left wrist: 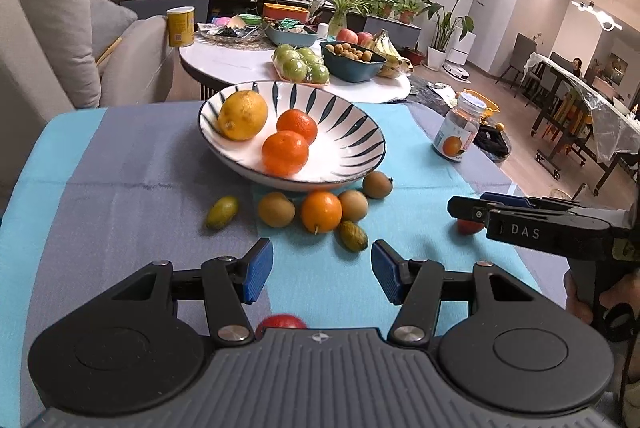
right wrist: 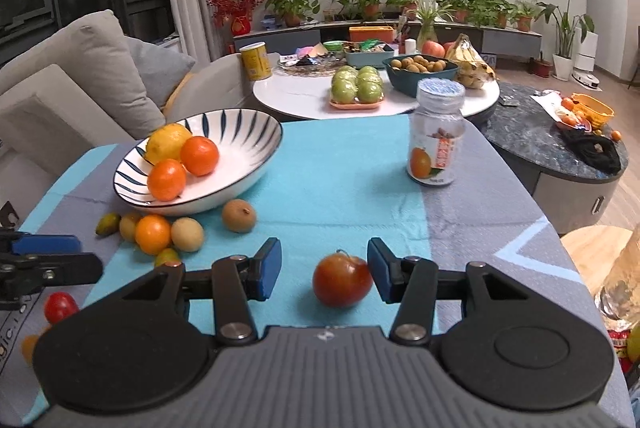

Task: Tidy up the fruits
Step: 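Grasp a red apple with the left tool while the right tool grasps a red tomato, then carry the red apple and red tomato over the striped bowl with both tools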

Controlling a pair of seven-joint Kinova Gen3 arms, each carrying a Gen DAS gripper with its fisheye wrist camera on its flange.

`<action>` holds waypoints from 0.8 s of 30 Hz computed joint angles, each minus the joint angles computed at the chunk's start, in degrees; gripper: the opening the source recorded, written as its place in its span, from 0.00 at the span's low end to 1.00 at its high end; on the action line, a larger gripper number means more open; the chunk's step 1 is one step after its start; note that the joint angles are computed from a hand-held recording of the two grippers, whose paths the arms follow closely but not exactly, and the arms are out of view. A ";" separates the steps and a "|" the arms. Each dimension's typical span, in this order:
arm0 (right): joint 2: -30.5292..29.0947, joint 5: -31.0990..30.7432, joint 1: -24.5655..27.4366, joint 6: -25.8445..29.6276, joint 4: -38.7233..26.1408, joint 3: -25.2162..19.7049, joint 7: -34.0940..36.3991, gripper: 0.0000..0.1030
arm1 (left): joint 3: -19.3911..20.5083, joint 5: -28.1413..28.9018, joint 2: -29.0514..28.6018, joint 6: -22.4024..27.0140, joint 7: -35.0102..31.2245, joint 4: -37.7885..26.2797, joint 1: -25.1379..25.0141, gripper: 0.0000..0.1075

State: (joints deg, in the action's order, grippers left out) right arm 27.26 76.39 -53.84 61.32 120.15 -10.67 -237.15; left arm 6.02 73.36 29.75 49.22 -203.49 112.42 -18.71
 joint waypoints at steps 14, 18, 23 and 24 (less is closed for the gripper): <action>-0.07 -2.05 -0.86 -2.51 0.37 0.34 -2.04 0.75 | -2.84 -2.18 -1.09 1.86 -0.28 2.81 -4.93 0.49; -0.38 -1.48 -1.61 -2.14 0.36 -0.21 -2.46 0.75 | -2.41 -2.16 -0.35 -0.12 2.19 1.45 -3.53 0.47; -0.56 -1.23 -1.97 -1.84 0.01 -0.55 -2.03 0.75 | -0.95 -7.18 3.02 2.77 8.60 -2.94 -3.68 0.29; -0.63 -1.25 -1.99 -1.87 -0.04 -0.61 -1.75 0.75 | -0.57 -7.18 3.30 2.75 8.85 -3.08 -3.95 0.27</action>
